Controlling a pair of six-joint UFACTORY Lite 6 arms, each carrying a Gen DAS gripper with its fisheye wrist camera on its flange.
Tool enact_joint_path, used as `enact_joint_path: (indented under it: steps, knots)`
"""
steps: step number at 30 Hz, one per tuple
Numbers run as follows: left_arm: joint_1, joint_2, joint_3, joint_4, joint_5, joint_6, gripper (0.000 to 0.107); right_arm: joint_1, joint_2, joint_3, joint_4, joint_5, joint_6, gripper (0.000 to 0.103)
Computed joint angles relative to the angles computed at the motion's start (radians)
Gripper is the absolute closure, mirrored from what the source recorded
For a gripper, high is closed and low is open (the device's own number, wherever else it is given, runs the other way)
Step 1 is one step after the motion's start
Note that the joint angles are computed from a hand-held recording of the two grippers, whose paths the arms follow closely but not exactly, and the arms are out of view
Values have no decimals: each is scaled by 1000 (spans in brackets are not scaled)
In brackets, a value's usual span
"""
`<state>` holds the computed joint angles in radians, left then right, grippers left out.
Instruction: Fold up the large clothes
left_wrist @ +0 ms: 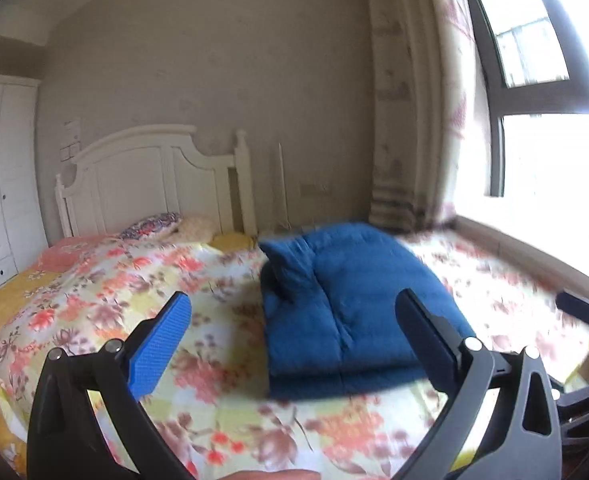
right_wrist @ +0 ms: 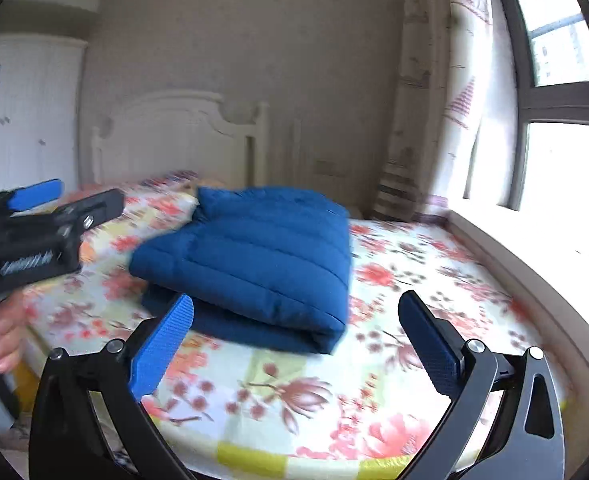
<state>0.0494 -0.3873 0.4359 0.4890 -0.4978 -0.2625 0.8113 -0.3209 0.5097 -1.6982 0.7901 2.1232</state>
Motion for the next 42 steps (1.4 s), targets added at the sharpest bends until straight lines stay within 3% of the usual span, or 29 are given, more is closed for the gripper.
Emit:
enact_joint_path:
  steps: [3, 18, 42]
  knots:
    - [-43, 26, -32, -83, -4, 81, 6, -13, 37, 27, 11, -3, 3, 4]
    - [11, 57, -26, 45, -15, -33, 6, -24, 64, 17, -28, -4, 69, 4]
    - [19, 53, -24, 46, -11, -40, 6, -26, 79, 21, -52, -5, 108, 4]
